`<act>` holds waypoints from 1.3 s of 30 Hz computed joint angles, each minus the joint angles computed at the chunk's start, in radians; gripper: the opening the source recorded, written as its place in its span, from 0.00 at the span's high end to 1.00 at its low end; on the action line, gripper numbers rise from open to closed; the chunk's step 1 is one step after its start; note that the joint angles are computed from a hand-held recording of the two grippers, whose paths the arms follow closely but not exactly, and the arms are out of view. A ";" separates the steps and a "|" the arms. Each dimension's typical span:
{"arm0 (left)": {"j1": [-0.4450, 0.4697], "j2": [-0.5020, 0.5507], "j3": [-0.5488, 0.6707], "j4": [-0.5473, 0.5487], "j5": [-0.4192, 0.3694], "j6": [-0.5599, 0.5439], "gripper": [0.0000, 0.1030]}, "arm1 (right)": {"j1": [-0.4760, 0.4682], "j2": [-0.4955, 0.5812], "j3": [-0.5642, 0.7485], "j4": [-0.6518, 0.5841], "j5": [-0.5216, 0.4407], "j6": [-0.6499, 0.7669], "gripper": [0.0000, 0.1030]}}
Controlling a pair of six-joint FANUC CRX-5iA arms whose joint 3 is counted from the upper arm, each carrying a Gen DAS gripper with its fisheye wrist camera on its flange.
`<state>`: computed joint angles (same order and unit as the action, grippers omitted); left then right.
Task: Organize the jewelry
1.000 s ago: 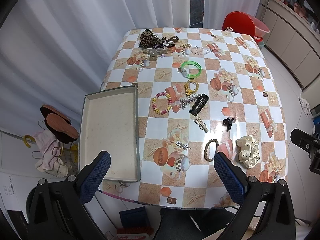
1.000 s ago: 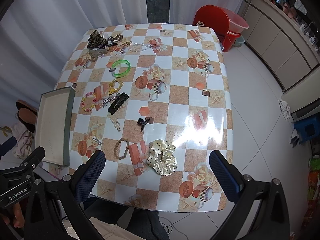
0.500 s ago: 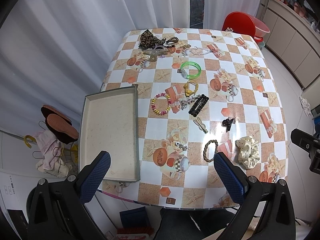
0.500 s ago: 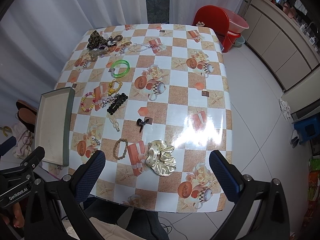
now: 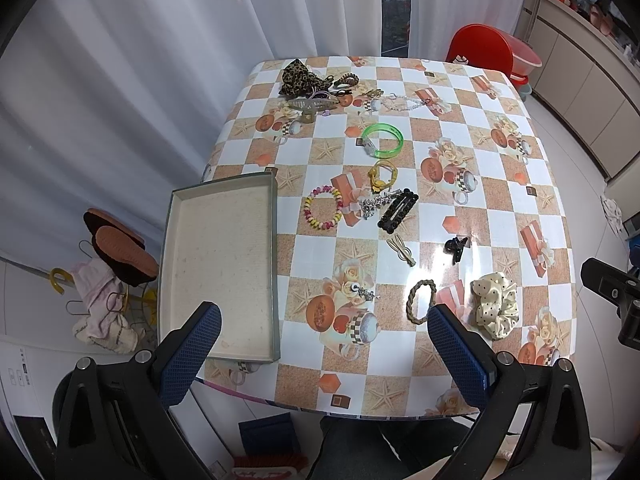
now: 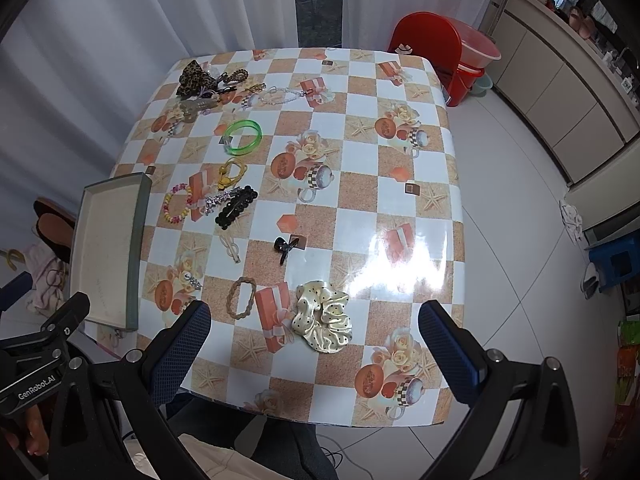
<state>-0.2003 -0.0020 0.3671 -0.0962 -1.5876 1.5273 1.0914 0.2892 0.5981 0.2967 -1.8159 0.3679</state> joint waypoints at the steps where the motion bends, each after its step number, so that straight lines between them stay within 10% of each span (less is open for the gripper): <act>1: 0.000 0.001 0.002 0.000 -0.001 -0.001 0.00 | 0.000 0.001 0.001 0.000 0.000 0.000 0.00; 23: 0.076 0.012 -0.075 0.055 0.030 -0.047 0.00 | -0.032 -0.007 -0.028 -0.062 0.035 -0.023 0.00; 39: 0.085 0.233 -0.060 0.128 0.191 -0.186 0.04 | -0.164 0.034 -0.138 -0.259 0.209 -0.122 0.02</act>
